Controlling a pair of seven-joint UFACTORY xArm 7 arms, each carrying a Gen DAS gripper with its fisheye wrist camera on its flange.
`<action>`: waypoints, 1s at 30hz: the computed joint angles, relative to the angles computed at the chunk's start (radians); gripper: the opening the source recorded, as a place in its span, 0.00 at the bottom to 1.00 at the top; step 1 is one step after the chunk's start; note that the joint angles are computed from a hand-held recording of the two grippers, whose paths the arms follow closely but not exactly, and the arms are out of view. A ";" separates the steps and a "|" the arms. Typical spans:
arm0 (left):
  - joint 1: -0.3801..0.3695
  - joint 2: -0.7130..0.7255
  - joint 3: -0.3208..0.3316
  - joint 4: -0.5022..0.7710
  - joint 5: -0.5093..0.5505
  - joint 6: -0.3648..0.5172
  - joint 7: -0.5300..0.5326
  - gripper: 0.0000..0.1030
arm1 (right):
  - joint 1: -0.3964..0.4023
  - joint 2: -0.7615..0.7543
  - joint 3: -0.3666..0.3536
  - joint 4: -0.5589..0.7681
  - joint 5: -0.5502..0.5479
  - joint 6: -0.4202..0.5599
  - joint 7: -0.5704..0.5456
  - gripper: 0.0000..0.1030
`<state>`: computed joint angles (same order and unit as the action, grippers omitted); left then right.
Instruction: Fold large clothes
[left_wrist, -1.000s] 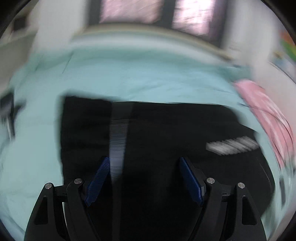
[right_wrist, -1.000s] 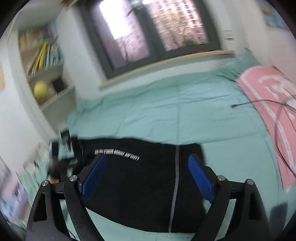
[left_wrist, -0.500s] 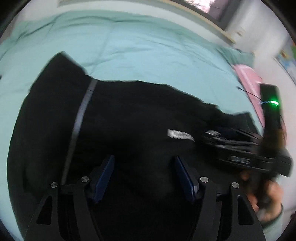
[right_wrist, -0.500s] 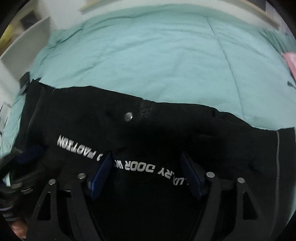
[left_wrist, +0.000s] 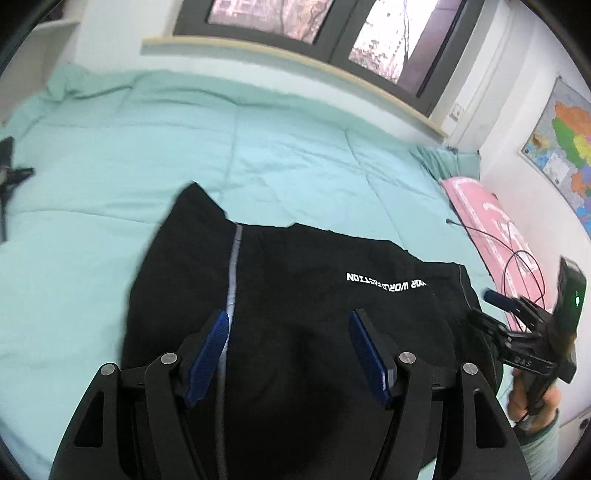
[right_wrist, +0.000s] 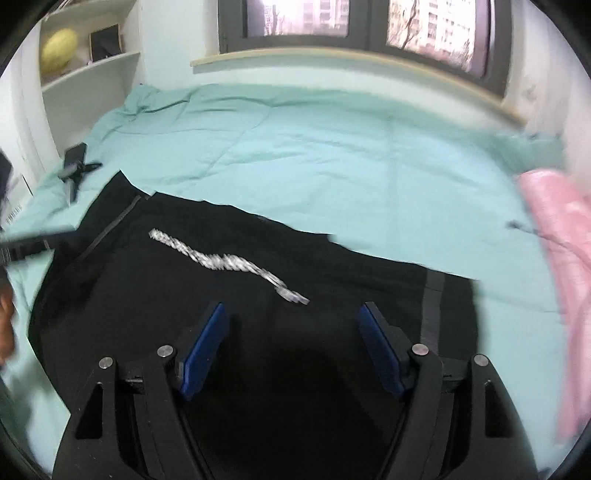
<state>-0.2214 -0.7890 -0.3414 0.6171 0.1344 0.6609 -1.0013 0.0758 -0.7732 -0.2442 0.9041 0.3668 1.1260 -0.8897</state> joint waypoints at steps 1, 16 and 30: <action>-0.009 -0.011 0.007 -0.001 -0.008 0.022 0.003 0.67 | -0.020 -0.011 -0.016 0.006 -0.029 0.021 -0.011 0.75; -0.001 0.058 0.027 0.040 0.011 0.081 -0.062 0.69 | -0.132 0.080 -0.038 0.034 -0.074 0.138 -0.068 0.70; 0.031 0.382 0.145 0.097 -0.082 -0.057 0.057 0.70 | -0.208 0.519 0.043 0.276 0.065 0.188 0.133 0.71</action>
<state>-0.1900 -0.4067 -0.1966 0.7138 0.0528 0.6043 -0.9447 -0.1324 -0.2546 -0.2015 1.1804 0.4318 1.3143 -0.7572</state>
